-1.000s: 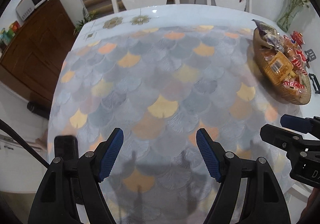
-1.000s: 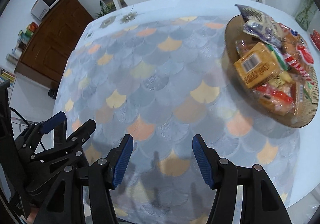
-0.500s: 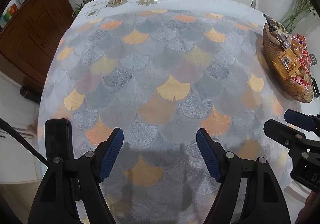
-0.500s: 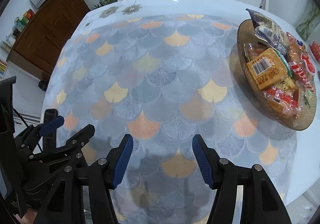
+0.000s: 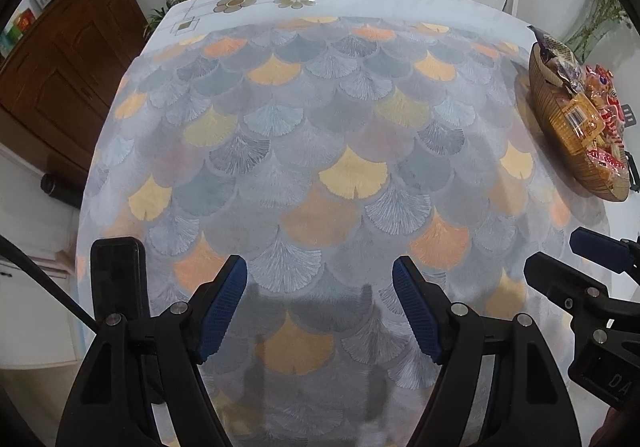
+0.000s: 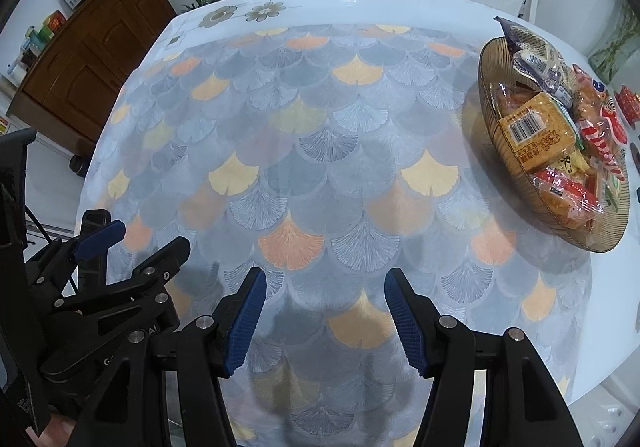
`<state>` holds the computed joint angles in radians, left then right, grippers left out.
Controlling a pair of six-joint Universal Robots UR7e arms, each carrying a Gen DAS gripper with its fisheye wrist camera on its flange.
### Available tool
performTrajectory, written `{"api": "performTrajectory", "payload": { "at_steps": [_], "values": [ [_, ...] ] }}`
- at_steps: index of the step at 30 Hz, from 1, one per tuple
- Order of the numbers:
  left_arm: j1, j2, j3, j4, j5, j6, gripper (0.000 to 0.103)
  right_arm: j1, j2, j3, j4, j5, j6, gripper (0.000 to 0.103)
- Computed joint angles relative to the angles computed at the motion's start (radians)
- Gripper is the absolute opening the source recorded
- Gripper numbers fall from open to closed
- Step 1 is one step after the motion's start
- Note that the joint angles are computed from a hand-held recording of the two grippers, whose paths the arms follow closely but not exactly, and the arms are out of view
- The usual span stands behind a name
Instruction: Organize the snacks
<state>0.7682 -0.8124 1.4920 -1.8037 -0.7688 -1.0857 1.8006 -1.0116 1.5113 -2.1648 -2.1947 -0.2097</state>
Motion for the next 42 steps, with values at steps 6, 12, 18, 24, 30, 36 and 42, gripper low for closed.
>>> {"api": "performTrajectory", "payload": {
  "at_steps": [6, 12, 18, 24, 30, 36, 42],
  "values": [
    [0.003, -0.005, 0.006, -0.003, -0.008, -0.004, 0.074, 0.003, -0.003, 0.008, -0.007, 0.001, 0.011, 0.059],
    [0.003, -0.006, 0.008, -0.011, -0.015, -0.002, 0.074, 0.005, -0.006, 0.014, -0.009, -0.003, 0.015, 0.059],
    [0.004, 0.001, -0.001, 0.007, -0.024, -0.008, 0.074, -0.003, -0.014, 0.018, 0.021, 0.005, 0.044, 0.059],
    [0.004, 0.006, -0.01, 0.023, -0.039, -0.017, 0.074, -0.007, -0.022, 0.023, 0.02, 0.012, 0.043, 0.059],
    [0.004, 0.004, -0.011, 0.001, -0.057, -0.009, 0.074, -0.015, -0.025, 0.021, 0.045, 0.028, 0.057, 0.059],
    [0.005, 0.009, -0.016, 0.016, -0.06, -0.025, 0.074, -0.014, -0.028, 0.027, 0.038, 0.029, 0.043, 0.059],
    [0.003, 0.018, -0.028, 0.036, -0.05, -0.028, 0.074, -0.014, -0.025, 0.024, 0.042, 0.027, 0.039, 0.059]
  ]
}}
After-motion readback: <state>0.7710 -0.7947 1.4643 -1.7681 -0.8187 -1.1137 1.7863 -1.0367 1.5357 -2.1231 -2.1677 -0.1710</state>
